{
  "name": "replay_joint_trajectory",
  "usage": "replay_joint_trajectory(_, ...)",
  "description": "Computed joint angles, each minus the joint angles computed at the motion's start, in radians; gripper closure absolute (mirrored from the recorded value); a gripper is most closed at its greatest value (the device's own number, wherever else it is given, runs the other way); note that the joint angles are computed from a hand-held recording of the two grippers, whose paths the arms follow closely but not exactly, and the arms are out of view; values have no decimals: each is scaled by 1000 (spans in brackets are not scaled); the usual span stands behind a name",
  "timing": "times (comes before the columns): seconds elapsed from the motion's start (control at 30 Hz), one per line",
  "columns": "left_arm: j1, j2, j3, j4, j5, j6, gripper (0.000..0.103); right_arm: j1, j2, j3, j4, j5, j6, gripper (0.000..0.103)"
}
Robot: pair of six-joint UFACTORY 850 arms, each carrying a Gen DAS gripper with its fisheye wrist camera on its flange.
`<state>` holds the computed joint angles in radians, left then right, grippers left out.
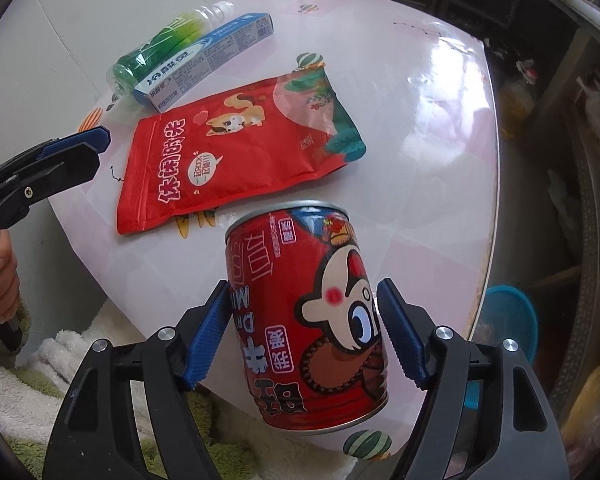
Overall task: Collect trash
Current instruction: 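Lift the red can with the right tool and hold it up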
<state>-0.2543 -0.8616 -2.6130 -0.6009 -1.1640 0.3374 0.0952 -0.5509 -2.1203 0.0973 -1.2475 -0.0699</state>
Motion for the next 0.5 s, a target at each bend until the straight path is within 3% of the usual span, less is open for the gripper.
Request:
replay_joint_trajectory(0.23,-1,14,25,-7,11,14,51,4,20,10,-40,2,23,36)
replay_joint_trajectory(0.5,6,61,109,-38,52,41,51,23,-115,-244,-135,-167,-87,39)
